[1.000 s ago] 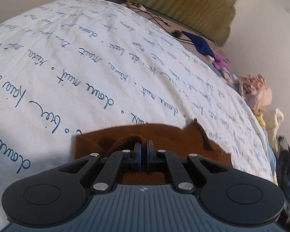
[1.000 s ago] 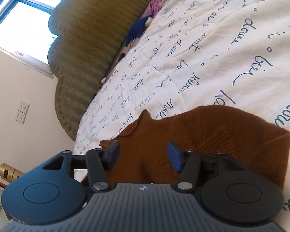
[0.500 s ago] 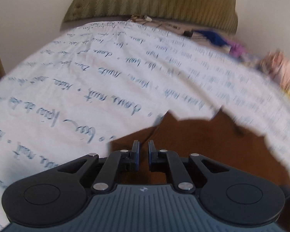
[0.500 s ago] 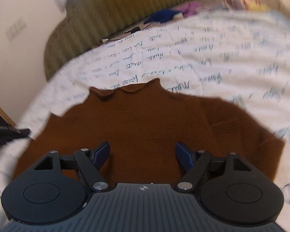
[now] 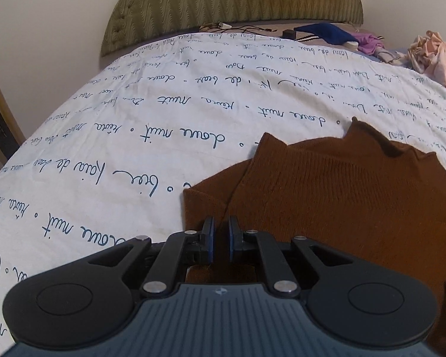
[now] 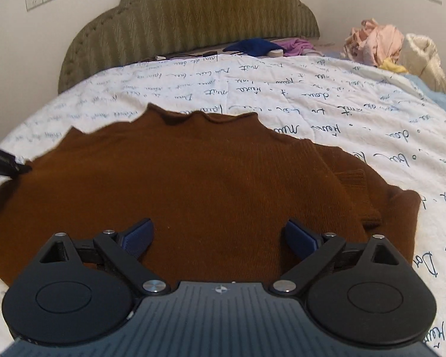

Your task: Fold small clothes

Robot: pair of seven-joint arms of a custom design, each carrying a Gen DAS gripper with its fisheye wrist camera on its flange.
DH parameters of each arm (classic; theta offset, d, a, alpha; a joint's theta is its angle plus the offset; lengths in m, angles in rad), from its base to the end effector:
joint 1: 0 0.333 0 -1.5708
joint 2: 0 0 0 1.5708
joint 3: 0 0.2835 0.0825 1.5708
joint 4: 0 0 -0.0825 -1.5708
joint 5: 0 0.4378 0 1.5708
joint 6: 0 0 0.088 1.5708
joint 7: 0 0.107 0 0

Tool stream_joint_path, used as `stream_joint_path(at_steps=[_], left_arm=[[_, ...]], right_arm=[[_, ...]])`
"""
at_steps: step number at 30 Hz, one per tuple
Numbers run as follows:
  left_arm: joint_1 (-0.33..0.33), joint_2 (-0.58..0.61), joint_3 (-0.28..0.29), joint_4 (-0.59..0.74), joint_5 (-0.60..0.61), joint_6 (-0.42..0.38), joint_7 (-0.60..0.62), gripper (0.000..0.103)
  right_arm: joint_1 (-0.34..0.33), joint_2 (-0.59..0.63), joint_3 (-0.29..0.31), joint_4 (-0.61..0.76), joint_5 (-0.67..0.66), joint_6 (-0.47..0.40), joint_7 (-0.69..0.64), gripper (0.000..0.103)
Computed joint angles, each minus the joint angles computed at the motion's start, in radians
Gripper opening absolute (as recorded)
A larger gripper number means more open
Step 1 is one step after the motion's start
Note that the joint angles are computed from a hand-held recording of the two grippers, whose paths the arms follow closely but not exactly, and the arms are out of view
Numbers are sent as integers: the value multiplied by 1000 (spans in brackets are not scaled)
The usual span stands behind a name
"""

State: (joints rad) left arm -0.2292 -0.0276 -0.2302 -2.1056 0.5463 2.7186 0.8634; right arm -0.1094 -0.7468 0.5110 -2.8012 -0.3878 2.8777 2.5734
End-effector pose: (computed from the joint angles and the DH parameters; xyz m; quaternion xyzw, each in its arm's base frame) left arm 0.5555 -0.2966 0.4397 -0.5983 0.7186 -0.2589 0.2422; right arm 0.4062 0.1703 0.4129 -0.5565 0.7137 -0.3120 0.2892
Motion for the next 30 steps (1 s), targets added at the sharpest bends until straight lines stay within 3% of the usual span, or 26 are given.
stream_joint_path(at_steps=[3,18,25,28,29,30], left_arm=[[-1,5,-1,4,16,-9,-18,9],[-10,10,-5,4,131,-32,-93,10],[-10,-2,-10,-22,273,-20,-201,16],[-8,-9,-16,-36,390,-21,-302,24],[-9,-10,-21,-37,444,-39,-351,34],[-11,-11,-26,-37,489,-65,-399,55]], right_arm=[[-26,2,42,3,-24,2,26,103],[-89,-28,121,-23,-63,61,96,103],[-101,-40,143,-27,-58,63,101,103],[-105,-45,151,-29,-57,64,106,103],[-105,-46,153,-30,-57,64,107,103],[-105,-47,154,-30,-57,64,107,103]])
